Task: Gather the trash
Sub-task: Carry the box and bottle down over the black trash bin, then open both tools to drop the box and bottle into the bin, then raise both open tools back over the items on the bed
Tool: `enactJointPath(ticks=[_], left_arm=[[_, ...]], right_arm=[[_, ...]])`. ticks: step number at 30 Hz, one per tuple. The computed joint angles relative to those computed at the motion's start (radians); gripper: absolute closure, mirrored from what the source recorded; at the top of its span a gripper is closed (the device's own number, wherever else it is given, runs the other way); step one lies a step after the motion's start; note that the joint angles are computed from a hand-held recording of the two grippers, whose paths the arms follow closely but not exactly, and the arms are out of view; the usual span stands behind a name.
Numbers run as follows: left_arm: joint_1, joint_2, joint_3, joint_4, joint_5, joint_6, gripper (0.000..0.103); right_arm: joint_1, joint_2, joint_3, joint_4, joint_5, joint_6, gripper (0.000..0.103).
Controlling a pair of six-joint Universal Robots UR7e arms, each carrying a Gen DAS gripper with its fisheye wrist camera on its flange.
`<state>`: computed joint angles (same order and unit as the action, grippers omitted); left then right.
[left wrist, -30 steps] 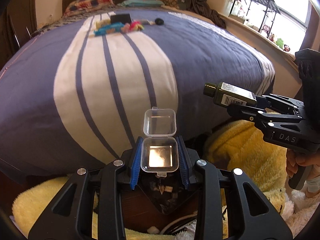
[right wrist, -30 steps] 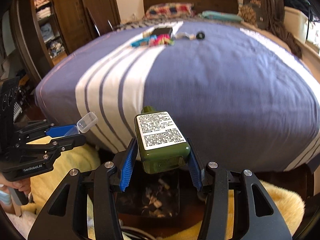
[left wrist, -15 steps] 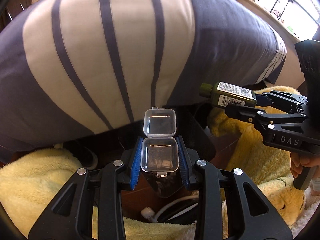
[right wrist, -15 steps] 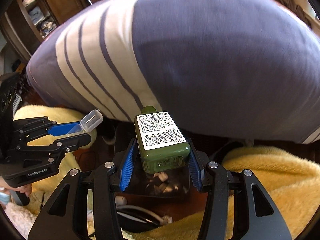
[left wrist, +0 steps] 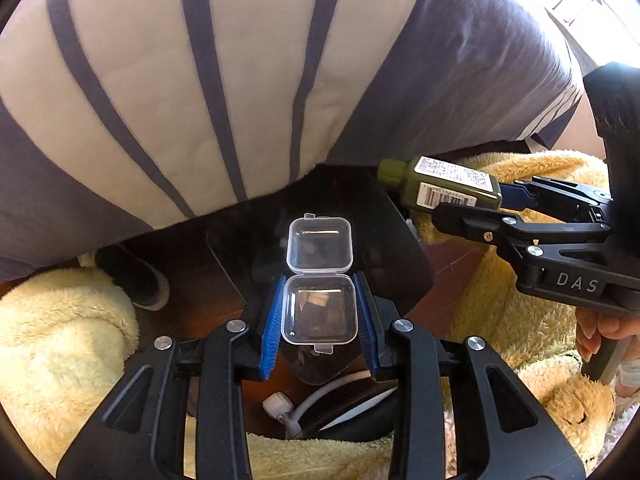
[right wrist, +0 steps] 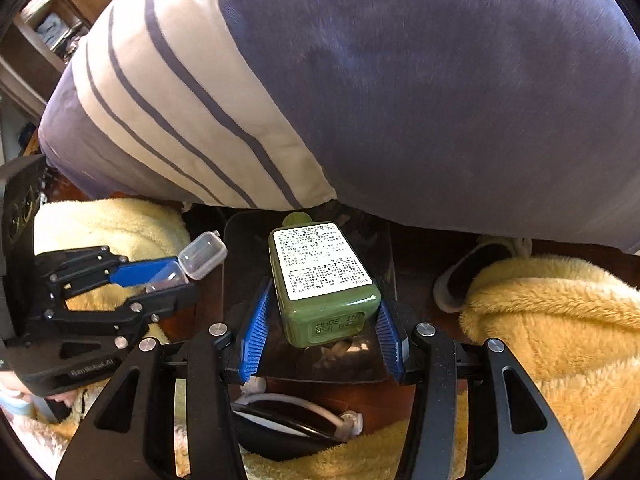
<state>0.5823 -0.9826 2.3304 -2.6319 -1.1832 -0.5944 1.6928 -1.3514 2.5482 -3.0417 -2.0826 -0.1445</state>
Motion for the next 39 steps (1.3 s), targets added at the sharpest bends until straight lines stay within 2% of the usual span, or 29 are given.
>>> enactJointPath(ticks=[7,8,10,14,16,21,23,25,30,39], left_arm=[[0.018,0.015,-0.018,0.018,-0.011,-0.002,0.07],[0.018,0.012,-0.018,0.024,-0.009,-0.005,0.068],[0.017,0.006,-0.018,0.03,-0.002,-0.014,0.053],[0.007,-0.011,-0.014,0.038,0.017,-0.022,0.044],[-0.006,-0.025,-0.016,0.052,0.034,-0.028,0.038],[-0.041,-0.074,-0.02,0.085,0.088,-0.045,0.024],[-0.061,-0.102,-0.021,0.102,0.114,-0.052,0.018],[-0.085,-0.139,-0.023,0.121,0.146,-0.058,0.012],[-0.14,-0.21,-0.036,0.154,0.231,-0.068,0.008],[-0.187,-0.275,-0.085,0.209,0.365,-0.066,0.008]], right_arm=[[-0.018,0.007,-0.022,0.014,0.021,-0.01,0.053],[-0.018,0.007,-0.023,0.014,0.022,-0.007,0.052],[-0.019,0.004,-0.025,0.011,0.019,-0.002,0.048],[-0.008,-0.026,-0.023,0.013,0.013,0.007,0.046],[0.006,-0.045,-0.024,0.011,0.005,0.009,0.04],[0.047,-0.07,-0.024,-0.03,-0.051,0.007,0.016],[0.062,-0.088,-0.023,-0.049,-0.066,0.01,0.011],[0.075,-0.11,-0.025,-0.051,-0.067,0.008,0.011],[0.125,-0.16,-0.038,-0.059,-0.083,-0.001,0.004],[0.227,-0.178,-0.097,-0.083,-0.126,-0.054,0.004]])
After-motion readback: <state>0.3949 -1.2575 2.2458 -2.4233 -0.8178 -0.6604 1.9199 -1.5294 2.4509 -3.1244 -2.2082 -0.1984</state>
